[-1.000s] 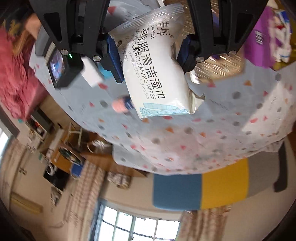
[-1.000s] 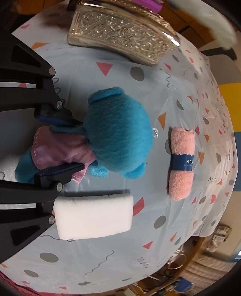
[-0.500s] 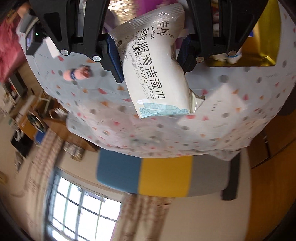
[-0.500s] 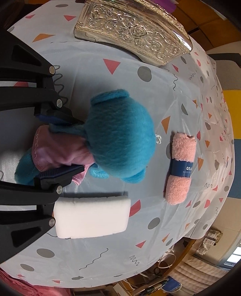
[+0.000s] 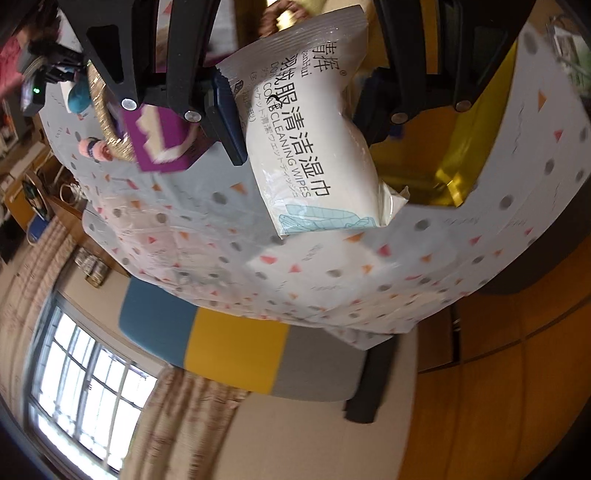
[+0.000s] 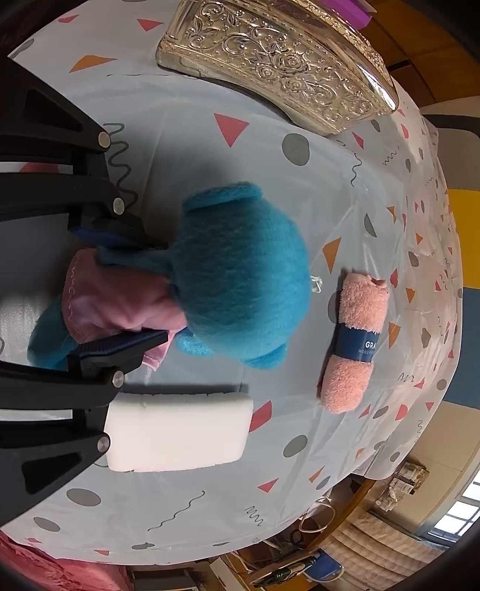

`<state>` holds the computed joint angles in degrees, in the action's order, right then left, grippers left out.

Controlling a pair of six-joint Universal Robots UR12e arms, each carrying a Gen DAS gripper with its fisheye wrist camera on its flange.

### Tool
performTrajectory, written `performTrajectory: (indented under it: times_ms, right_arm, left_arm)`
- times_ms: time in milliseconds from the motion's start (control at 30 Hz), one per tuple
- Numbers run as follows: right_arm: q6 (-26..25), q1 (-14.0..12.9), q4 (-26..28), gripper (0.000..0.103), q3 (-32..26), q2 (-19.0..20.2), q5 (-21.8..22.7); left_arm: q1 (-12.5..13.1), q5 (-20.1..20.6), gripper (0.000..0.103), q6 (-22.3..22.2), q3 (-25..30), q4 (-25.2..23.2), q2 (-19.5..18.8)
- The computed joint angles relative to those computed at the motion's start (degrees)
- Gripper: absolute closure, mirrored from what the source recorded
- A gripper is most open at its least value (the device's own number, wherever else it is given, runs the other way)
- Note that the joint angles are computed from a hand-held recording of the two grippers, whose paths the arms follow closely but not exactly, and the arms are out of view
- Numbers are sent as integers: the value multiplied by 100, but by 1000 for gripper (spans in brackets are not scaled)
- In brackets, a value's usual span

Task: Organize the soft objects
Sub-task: 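Carry the white wipes packet into the gold tray and open the left gripper, then raise the open left gripper away from the wipes packet in the tray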

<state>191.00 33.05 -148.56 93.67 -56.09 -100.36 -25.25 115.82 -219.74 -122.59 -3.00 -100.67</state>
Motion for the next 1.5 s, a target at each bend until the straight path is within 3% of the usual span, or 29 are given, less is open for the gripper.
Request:
performTrajectory:
  times_ms: [233,633,1167,1500]
  right_arm:
    - [-62,47,2,61,-21,14,-103]
    - [-41,174,28,62,-48,48,-394]
    - [126,199,137,62,-38,2,-568]
    - [106,197,148,63,-32,-5,-603]
  left_arm:
    - [-76,155,48,-629,-591,-135,274]
    - [-155,28,47,-1095,-818,-403,161]
    - [-228,413,45,-759,-820,-268,109]
    - [-406,607,42,-535,-740,-157,141]
